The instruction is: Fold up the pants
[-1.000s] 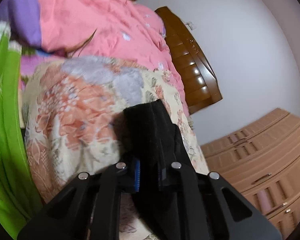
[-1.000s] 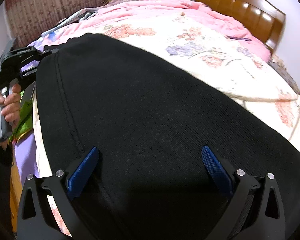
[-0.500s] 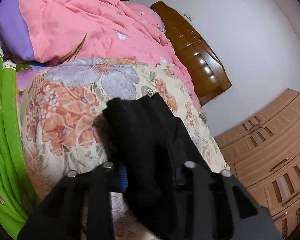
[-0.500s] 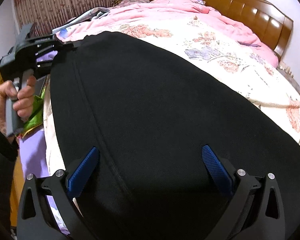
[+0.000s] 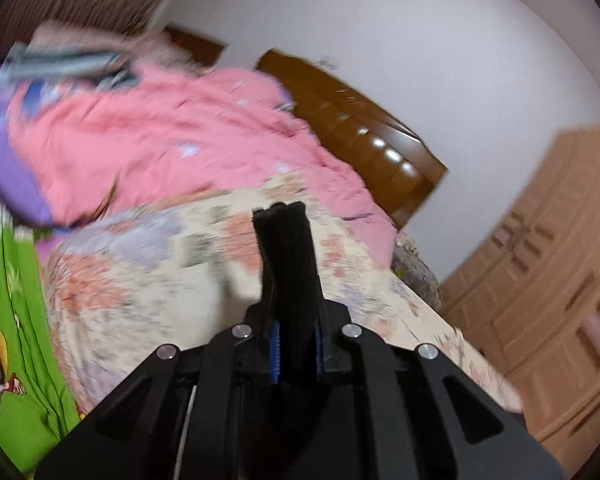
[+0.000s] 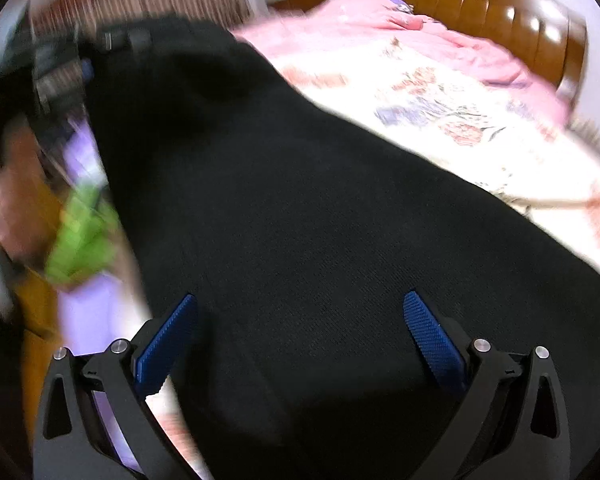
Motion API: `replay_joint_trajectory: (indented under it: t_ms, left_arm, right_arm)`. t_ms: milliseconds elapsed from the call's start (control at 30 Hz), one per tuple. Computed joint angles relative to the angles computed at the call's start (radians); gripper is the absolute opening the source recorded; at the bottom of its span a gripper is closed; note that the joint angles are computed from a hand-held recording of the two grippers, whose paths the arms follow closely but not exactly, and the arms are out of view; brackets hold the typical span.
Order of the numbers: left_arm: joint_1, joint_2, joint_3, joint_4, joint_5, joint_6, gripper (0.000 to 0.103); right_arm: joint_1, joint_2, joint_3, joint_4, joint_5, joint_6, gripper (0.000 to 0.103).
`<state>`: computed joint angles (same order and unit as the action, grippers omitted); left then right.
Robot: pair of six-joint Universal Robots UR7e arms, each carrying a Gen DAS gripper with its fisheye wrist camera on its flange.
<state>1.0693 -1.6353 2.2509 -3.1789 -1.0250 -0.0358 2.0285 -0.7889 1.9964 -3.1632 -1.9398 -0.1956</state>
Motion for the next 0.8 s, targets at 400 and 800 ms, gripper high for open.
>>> replay_joint_trajectory:
  t_ms: [400,800]
  left_arm:
    - [-0.467,0.302,0.296,-0.006,0.156,0.121,0.026]
    - [-0.523,-0.094,0.488,-0.061,0.368,0.034,0.101]
  right_arm:
    - [-0.122,-0.512,0.408,-0.397,0.119,0.272,0.099]
    - [-0.211,-0.516,0.508,-0.170,0.303,0.311,0.099]
